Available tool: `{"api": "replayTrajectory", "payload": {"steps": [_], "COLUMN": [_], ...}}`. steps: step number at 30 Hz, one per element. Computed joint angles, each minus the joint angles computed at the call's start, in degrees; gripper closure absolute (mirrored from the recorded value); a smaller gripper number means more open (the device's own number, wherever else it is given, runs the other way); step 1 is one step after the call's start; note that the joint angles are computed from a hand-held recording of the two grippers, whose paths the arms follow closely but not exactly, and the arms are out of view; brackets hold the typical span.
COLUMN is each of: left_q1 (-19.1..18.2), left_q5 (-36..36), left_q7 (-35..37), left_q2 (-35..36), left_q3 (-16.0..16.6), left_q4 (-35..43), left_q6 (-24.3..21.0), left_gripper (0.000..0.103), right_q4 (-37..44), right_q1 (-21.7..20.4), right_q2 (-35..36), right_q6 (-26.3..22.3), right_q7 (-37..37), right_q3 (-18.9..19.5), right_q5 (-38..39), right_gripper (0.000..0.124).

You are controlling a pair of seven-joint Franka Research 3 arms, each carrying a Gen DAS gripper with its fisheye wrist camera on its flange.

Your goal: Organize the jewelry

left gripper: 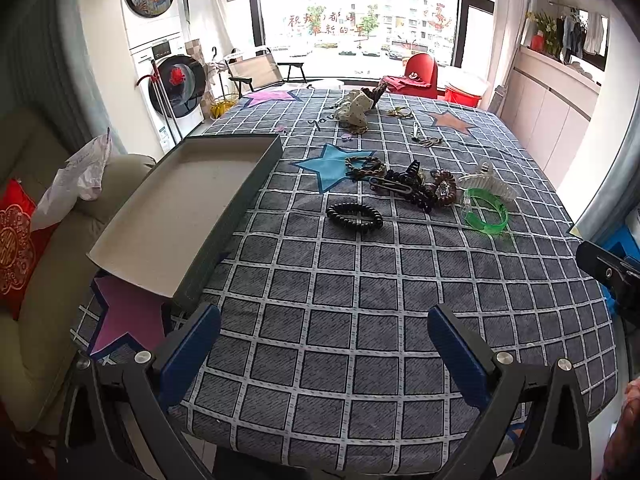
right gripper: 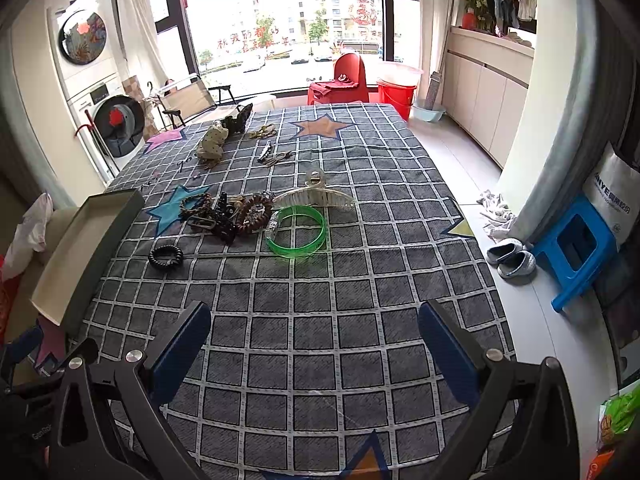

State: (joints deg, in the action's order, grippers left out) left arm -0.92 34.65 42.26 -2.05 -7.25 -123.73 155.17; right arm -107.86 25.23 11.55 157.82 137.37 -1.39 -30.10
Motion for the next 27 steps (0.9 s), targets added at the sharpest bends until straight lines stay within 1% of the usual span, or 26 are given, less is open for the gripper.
{"api": "replayTrajectory", "payload": {"steps": [9,25,27], "left_q1": [-0.06,-0.50,-0.54], "left_q5": [-0.01,-1.86,-1.26], "left_q7": [0.01,1.83,1.70], "left_q2": [0.11,1.97,2.37], "left_q3": [0.01,0.25,0.30], "left_q4": [0.12,1.95,2.28], "left_q6": [-0.12,-1.59,-1.81], "left_gripper": [0.000,0.000,0.000], "right_q4": [0.08,0.00,-0.07], "right_q1": [-0.01,0.17,0.21], "right_q2": [0.07,0.15,0.16], "right_q6": [0.03,0.01,0.00], "right_q7": [-0.27,0.12,0.41], "right_q3": [-0.01,-0.18,-0.24], "right_q5": [0.21,-0.09,-0.31], "right_gripper": [0.021,0.021,0.021]}}
